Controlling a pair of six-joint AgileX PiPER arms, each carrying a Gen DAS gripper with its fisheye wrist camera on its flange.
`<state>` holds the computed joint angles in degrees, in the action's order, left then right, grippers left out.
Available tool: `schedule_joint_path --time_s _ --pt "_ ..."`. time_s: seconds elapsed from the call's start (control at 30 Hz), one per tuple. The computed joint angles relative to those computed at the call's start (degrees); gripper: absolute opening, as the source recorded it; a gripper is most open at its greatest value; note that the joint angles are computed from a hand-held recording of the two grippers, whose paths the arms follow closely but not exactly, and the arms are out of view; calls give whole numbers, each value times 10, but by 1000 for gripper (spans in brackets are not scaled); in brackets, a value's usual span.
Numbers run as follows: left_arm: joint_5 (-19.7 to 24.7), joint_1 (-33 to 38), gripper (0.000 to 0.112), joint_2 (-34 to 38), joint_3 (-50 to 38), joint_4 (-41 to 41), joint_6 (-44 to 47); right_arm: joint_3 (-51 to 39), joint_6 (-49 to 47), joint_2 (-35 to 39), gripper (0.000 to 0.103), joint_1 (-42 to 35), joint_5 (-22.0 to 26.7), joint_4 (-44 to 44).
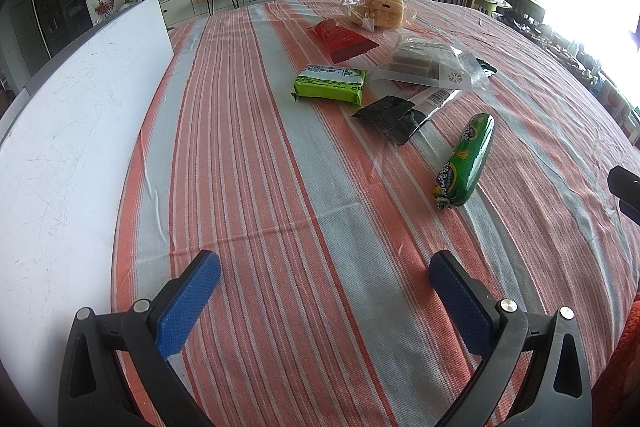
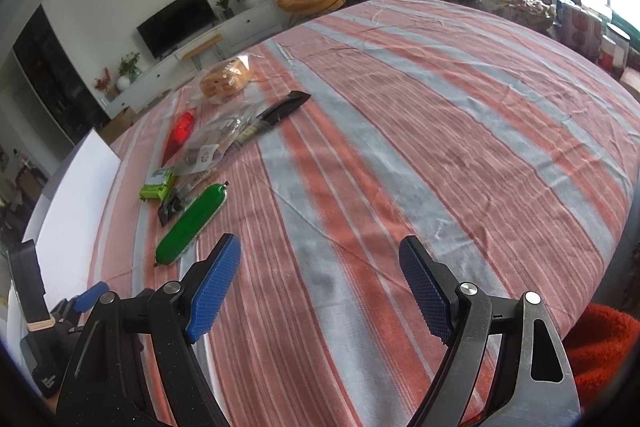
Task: Organize snacks
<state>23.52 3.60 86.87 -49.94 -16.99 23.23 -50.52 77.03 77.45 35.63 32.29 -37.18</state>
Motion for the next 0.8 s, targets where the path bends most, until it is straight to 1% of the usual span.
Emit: schedule_joint_path --time_s 0.27,0.8 --pt "0 -1 103 0 0 1 -2 -2 1 4 85 -2 -6 6" --pt "0 -1 103 0 -1 1 -2 -7 1 8 85 2 -3 6"
